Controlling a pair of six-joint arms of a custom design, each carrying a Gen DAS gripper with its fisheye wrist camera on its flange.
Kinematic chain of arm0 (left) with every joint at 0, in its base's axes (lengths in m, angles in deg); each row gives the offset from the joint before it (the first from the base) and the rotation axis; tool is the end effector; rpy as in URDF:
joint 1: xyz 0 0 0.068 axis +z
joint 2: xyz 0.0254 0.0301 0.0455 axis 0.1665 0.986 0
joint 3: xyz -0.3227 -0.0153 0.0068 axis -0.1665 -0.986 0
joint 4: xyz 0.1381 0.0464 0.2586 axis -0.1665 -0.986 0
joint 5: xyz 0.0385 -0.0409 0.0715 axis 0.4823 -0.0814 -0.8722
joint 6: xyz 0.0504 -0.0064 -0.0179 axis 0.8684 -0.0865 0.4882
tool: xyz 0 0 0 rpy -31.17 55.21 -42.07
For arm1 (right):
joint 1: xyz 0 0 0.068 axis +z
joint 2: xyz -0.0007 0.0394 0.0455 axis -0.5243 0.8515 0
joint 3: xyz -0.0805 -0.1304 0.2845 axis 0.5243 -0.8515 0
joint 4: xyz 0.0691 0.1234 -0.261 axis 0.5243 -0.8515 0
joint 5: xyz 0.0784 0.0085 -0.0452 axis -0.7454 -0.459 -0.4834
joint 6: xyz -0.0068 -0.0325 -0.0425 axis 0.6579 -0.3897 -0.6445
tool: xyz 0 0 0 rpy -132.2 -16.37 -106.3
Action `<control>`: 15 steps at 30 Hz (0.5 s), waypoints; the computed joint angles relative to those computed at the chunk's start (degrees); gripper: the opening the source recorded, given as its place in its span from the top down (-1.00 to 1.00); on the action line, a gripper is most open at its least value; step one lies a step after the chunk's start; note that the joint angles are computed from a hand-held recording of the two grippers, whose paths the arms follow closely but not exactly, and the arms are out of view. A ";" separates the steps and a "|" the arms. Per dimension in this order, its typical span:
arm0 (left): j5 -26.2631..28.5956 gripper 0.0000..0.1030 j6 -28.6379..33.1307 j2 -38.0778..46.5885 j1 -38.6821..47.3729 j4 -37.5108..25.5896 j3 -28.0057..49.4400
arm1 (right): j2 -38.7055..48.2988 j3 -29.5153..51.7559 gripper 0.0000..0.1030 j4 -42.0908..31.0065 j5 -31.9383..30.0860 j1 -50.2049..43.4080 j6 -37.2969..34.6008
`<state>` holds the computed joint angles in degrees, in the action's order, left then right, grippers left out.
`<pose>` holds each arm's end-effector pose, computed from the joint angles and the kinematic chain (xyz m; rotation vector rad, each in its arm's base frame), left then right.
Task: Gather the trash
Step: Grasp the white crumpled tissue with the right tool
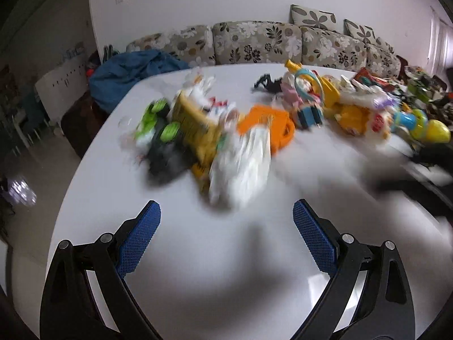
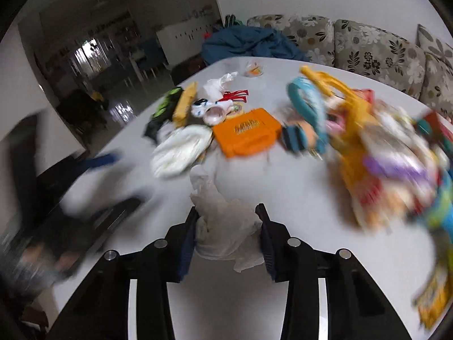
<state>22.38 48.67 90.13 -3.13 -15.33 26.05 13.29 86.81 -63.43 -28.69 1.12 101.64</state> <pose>0.3733 -0.0962 0.3440 1.0223 2.1701 -0.2589 0.2618 0.1582 0.3819 0.2767 2.4295 0.2792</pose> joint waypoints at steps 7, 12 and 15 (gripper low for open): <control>-5.55 0.57 -2.95 4.72 -3.74 -4.61 5.41 | -11.57 -6.29 0.18 -9.52 12.52 21.36 22.34; -0.96 0.58 3.90 -6.31 1.32 -9.53 -1.14 | -7.74 -1.56 0.18 -20.77 24.81 39.68 40.13; 5.35 0.58 10.46 -16.89 8.81 -16.75 -5.27 | -2.66 2.80 0.18 -23.65 29.51 48.34 48.94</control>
<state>27.74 59.13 73.24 5.68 -32.08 20.78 10.63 89.61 -87.08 0.82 49.46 150.58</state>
